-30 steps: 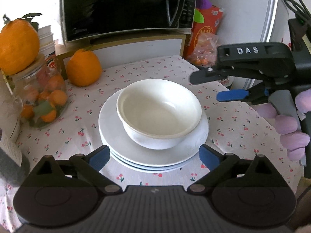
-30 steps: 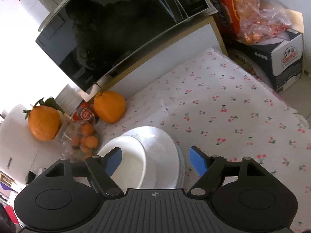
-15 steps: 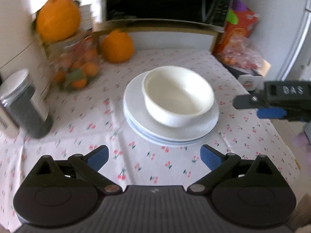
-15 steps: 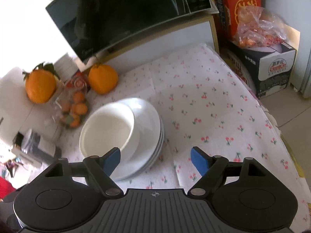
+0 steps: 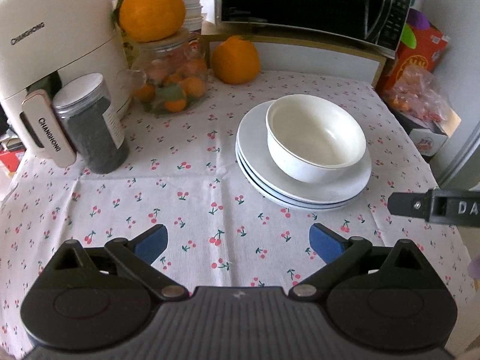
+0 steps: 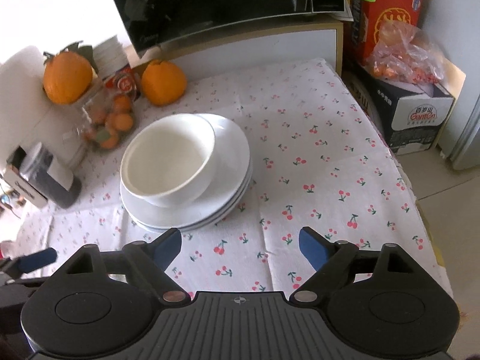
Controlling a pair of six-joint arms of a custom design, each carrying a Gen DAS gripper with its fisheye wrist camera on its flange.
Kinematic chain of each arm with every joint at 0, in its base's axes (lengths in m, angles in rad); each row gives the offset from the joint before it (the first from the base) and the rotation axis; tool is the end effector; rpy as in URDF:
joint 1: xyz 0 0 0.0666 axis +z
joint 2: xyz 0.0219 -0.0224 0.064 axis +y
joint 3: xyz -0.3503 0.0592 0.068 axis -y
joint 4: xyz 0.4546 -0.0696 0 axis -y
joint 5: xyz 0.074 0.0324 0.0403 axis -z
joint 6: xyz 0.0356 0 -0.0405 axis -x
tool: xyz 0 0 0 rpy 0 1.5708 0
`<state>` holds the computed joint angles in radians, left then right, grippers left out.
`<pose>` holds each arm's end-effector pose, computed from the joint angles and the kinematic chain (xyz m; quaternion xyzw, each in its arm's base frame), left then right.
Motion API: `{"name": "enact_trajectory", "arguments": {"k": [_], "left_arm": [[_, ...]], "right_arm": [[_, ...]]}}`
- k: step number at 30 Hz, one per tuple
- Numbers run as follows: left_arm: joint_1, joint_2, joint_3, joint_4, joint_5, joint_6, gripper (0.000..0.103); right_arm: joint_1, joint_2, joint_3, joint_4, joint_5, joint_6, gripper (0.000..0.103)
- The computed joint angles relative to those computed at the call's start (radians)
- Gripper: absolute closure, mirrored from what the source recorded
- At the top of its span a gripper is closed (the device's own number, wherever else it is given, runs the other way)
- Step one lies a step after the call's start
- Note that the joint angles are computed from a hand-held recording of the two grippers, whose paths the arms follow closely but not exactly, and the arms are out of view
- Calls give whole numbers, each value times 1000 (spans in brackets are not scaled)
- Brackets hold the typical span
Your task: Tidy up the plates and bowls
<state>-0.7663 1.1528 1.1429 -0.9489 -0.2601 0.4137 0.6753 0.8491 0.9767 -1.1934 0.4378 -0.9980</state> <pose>0.3364 -0.3117 0.3850 0.1274 0.9377 -0.0634 0.3170 0.2779 0.2027 0.4033 0.2054 0.9242 0.0402 0.3195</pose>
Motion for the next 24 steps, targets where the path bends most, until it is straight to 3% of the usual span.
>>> {"name": "enact_trajectory", "arguments": {"k": [11, 24], "left_arm": [[-22, 16, 18, -31, -64, 30, 2], [-23, 25, 28, -51, -71, 41, 2]], "right_arm": [[-1, 41, 16, -35, -21, 16, 13], [-1, 50, 23, -40, -22, 24, 13]]}}
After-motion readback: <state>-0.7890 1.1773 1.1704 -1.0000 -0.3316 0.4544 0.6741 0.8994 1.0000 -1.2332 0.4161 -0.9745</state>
